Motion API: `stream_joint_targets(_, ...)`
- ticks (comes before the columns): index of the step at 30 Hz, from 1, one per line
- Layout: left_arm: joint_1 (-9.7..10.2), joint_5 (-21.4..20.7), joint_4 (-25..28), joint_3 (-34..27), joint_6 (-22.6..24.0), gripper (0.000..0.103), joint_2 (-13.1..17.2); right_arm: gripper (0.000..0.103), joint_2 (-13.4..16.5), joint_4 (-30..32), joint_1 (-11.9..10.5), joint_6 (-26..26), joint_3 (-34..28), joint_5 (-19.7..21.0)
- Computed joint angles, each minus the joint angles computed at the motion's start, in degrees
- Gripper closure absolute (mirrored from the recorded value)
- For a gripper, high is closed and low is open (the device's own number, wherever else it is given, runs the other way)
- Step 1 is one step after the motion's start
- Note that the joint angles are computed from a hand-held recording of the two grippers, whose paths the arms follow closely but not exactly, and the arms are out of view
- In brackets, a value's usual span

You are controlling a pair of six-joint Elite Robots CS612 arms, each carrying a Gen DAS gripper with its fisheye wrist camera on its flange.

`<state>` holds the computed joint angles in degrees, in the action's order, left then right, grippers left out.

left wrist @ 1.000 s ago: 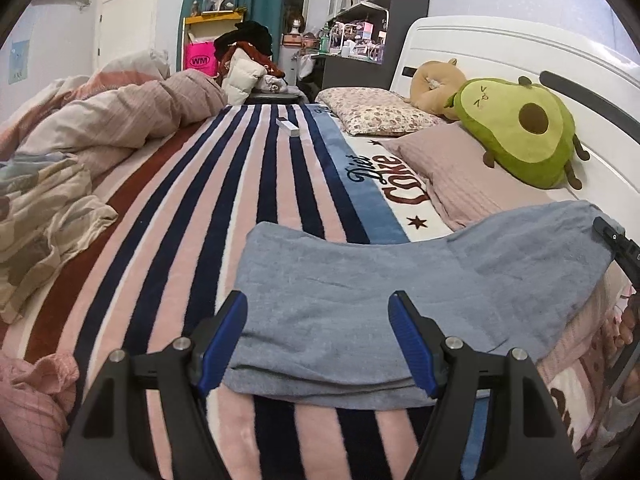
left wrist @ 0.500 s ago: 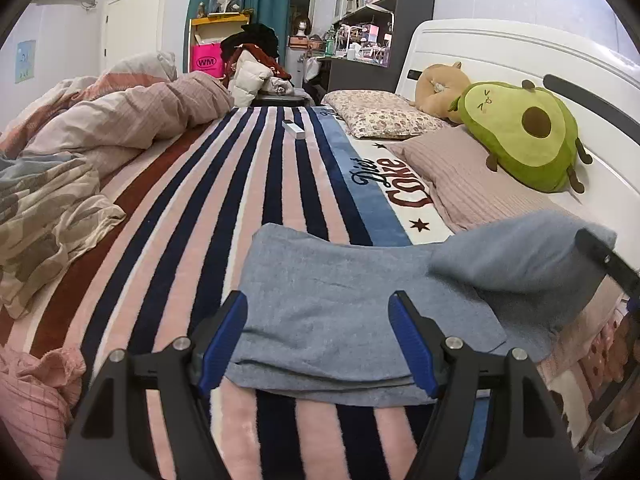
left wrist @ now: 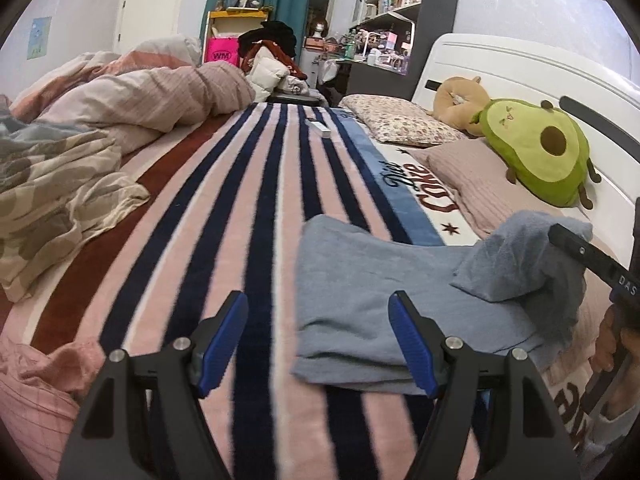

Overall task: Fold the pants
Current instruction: 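Fold the waistband with the right gripper over the folded legs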

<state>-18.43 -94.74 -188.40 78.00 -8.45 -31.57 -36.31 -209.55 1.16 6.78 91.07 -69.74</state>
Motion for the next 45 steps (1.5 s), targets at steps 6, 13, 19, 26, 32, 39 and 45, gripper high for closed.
stream_joint_targets(6,1.78,-4.85,0.60,-1.46,0.73,0.034,1.37,0.095,2.40,7.91,2.78,-4.27,-6.14,0.37)
stream_joint_targets(13,2.01,-10.75,2.29,-4.11,3.07,0.034,3.11,0.095,4.11,24.94,4.81,-15.87,-10.01,4.12)
stream_joint_targets(19,1.31,-14.44,3.08,-5.49,4.89,0.034,3.42,0.084,3.60,26.97,4.48,-17.83,-8.34,4.90)
stream_joint_targets(26,-0.16,-18.17,4.53,-5.74,8.45,0.034,2.95,0.057,-0.66,22.02,2.46,-17.93,-1.29,8.26)
stream_joint_targets(32,-2.34,-17.68,7.74,-6.42,12.83,0.034,3.05,0.051,-3.57,12.37,1.28,-16.12,4.67,-1.03)
stream_joint_targets(39,-5.85,-6.67,12.77,-8.00,18.75,0.034,3.78,0.051,-3.34,10.20,-0.72,-11.77,6.14,-2.17)
stream_joint_targets(45,-5.36,-5.44,10.03,-8.44,15.20,0.074,4.18,0.051,-2.72,9.98,-1.44,-9.51,5.98,-0.66)
